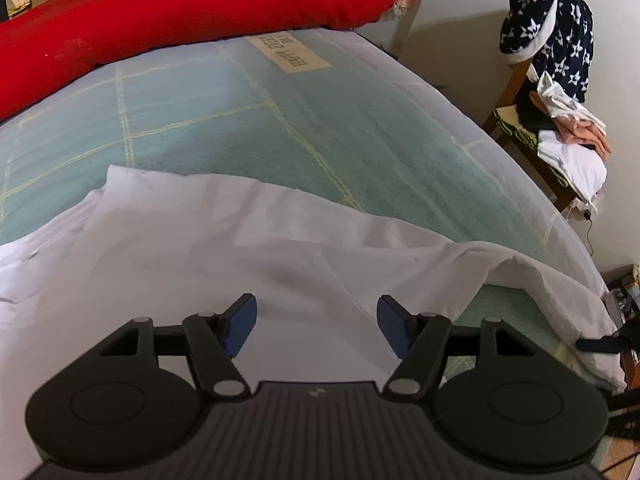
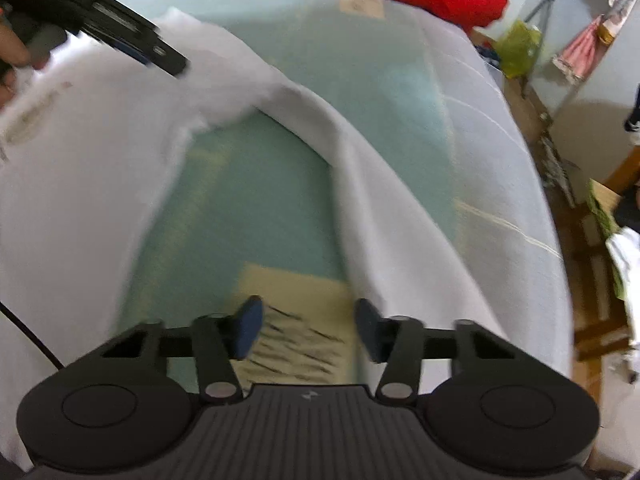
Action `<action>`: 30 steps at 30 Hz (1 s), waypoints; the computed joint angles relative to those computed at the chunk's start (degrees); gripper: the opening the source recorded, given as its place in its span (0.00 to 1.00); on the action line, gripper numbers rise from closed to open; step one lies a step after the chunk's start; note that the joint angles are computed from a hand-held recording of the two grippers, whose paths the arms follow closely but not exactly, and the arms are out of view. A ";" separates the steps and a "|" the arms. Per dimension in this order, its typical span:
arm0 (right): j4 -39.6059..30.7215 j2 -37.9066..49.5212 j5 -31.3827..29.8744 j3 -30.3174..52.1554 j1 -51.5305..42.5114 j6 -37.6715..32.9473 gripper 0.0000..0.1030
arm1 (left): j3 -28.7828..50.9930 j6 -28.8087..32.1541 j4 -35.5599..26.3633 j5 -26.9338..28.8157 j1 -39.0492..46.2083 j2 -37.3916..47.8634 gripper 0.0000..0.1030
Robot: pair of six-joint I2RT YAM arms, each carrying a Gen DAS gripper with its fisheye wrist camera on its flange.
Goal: Fold clothes
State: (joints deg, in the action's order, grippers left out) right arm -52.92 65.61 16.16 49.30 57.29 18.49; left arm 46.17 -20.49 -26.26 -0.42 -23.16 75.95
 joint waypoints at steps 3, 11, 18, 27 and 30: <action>-1.41 -1.28 0.61 -0.78 -1.72 -2.30 0.46 | 0.28 -0.15 0.18 0.20 -0.12 0.85 0.65; -6.39 -2.33 2.81 1.79 -1.19 -5.25 0.42 | 0.04 -0.05 0.09 1.23 0.34 1.12 0.65; -6.09 -0.51 1.16 0.47 -3.91 -8.88 0.10 | -0.82 -0.38 0.50 1.52 0.22 0.80 0.65; -13.10 -3.64 -7.03 2.72 -8.75 -22.54 0.05 | -0.32 2.60 -2.97 2.64 0.84 -0.57 0.65; -17.26 -4.46 -8.83 3.47 -9.82 -26.19 0.07 | -0.30 3.23 -3.57 2.91 0.59 -0.82 0.65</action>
State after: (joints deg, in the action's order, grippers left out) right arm -70.17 61.15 7.32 52.77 47.47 -7.69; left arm 45.87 -17.26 -29.84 2.49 -22.57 75.13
